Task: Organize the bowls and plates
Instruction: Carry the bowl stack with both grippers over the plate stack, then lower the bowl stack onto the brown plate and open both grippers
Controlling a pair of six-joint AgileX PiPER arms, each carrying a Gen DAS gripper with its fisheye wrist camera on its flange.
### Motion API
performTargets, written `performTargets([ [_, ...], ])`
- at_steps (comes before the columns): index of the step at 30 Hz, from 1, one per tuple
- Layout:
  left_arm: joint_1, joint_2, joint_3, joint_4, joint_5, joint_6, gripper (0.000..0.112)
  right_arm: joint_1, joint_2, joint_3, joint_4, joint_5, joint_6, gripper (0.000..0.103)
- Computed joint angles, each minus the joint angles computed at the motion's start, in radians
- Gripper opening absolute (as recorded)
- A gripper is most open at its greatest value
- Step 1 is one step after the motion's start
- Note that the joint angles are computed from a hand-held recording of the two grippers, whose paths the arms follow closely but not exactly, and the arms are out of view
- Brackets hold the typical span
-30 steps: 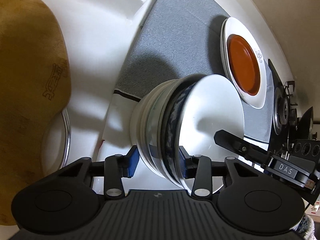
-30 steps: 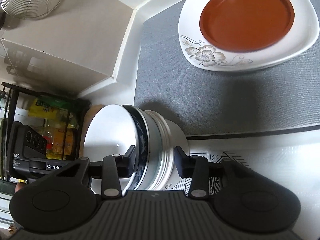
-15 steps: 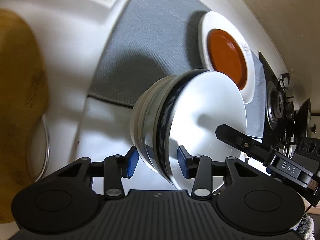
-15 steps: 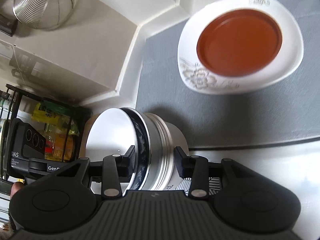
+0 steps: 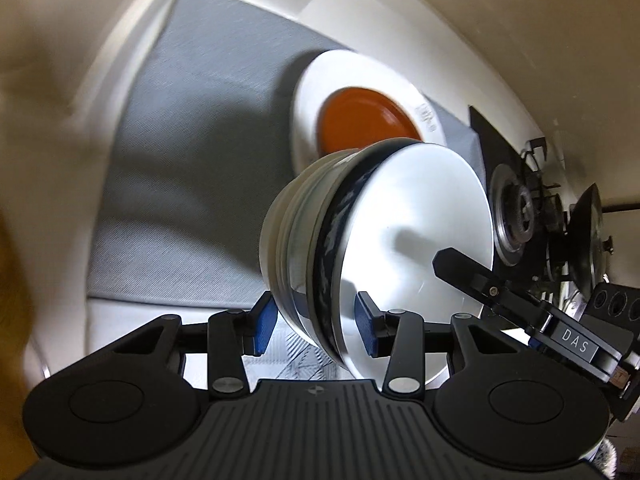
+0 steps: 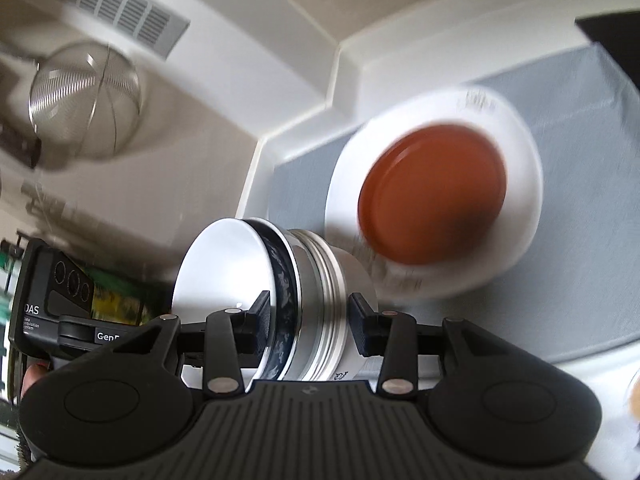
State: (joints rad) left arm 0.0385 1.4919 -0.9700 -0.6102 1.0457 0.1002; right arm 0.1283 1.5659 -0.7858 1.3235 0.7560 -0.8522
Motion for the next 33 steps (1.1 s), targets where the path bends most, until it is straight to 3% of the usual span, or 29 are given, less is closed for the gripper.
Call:
performTargets([
  [7, -0.060, 0.157, -0.213, 0.028, 0.032, -0.051, 0.049, -0.071, 0.096, -0.154, -0.046, 0.021, 0.008, 0.044],
  [19, -0.127, 0.405, -0.522, 0.047, 0.062, -0.131, 0.049, -0.149, 0.259, -0.298, 0.037, 0.012, -0.068, 0.044],
  [23, -0.120, 0.450, -0.549, 0.044, 0.048, -0.090, 0.049, -0.150, 0.300, -0.279, 0.128, -0.022, -0.137, 0.044],
  [27, -0.123, 0.517, -0.580, 0.042, 0.050, -0.109, 0.049, -0.139, 0.337, -0.283, 0.124, -0.042, -0.149, 0.044],
  [33, -0.159, 0.506, -0.547, 0.089, -0.022, -0.117, 0.048, -0.103, 0.348, -0.259, 0.116, -0.104, -0.156, 0.044],
])
